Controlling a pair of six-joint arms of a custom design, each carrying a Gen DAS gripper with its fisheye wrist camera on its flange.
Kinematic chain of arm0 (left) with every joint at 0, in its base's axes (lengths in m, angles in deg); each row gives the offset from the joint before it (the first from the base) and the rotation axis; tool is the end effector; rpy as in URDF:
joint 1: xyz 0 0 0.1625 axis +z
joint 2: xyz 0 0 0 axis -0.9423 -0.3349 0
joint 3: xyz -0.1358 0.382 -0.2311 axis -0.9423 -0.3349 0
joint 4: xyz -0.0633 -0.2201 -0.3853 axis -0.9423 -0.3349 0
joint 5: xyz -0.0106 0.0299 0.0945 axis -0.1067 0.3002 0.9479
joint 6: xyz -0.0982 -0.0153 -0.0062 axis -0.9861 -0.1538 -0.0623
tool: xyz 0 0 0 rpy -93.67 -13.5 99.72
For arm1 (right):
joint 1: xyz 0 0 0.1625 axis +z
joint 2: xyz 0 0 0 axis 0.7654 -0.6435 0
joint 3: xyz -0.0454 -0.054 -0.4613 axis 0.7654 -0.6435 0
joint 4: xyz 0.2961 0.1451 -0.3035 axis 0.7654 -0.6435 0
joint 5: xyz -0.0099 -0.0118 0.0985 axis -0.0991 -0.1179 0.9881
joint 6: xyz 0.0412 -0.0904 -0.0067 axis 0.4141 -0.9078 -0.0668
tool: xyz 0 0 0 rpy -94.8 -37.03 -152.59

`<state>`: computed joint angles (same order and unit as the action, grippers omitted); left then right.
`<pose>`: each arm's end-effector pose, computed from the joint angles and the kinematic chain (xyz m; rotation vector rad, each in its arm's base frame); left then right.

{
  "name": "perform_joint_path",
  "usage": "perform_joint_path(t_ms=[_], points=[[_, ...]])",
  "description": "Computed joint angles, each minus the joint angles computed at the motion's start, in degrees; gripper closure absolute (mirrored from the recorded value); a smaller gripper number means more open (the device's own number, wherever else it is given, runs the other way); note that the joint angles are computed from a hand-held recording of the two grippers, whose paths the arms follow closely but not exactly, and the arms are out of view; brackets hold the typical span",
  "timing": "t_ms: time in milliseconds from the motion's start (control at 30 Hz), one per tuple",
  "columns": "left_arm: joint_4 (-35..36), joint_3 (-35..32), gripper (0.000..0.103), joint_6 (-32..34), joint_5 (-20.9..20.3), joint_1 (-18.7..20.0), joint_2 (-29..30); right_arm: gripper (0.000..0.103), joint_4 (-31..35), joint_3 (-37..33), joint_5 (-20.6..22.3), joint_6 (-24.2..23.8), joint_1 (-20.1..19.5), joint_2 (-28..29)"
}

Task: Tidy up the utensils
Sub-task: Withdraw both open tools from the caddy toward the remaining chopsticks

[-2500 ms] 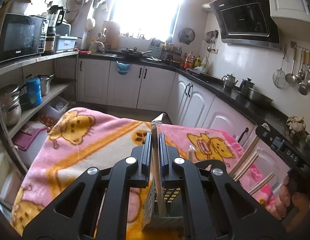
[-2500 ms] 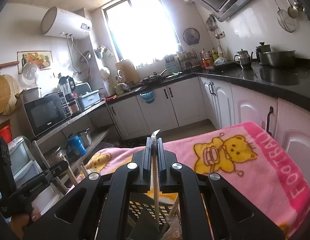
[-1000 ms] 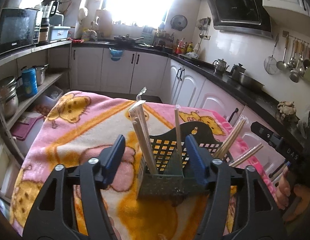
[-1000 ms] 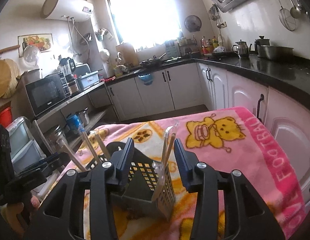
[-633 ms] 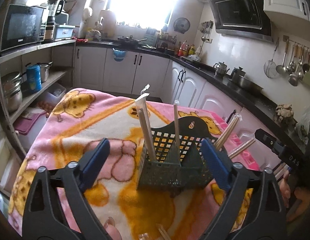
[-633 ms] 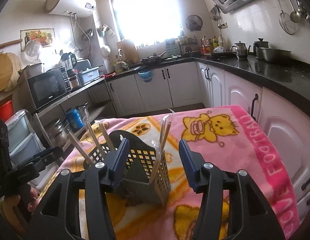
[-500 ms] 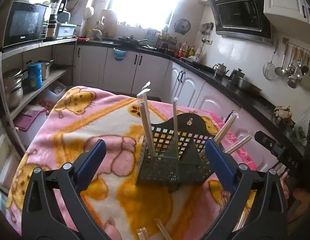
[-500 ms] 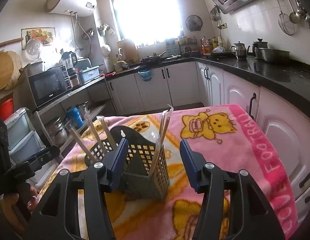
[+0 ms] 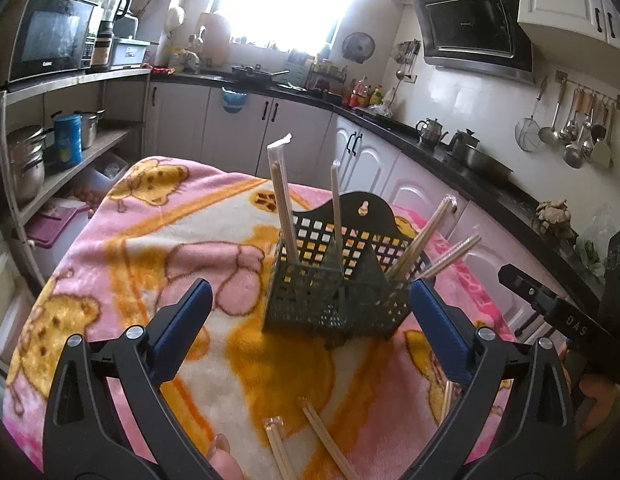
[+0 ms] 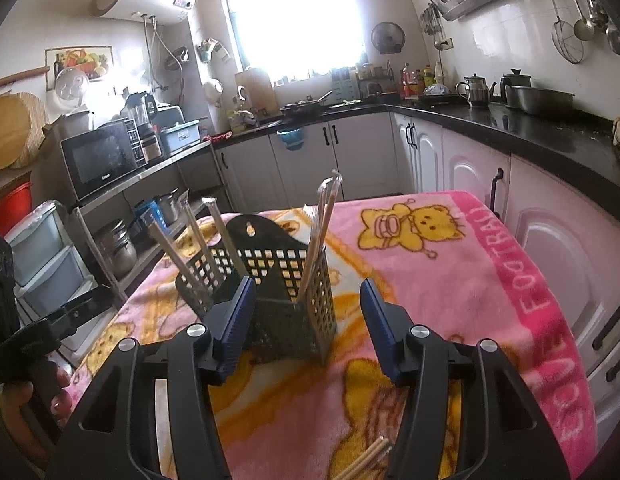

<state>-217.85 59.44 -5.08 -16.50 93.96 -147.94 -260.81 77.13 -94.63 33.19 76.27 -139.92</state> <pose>-0.1577 -0.3102 0.3636 0.3862 2.3269 -1.3394 0.3661 -0.3595 0.1630 0.7808 -2.4453 1.1718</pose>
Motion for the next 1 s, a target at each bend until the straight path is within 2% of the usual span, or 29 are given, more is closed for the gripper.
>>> perform_joint_path(t_ms=[1000], points=[[27.26, 3.9, 0.012, -20.71, -1.1, -5.85, -13.78, 0.05, 0.82, 6.99, -3.24, 3.43, 1.29, 0.4]])
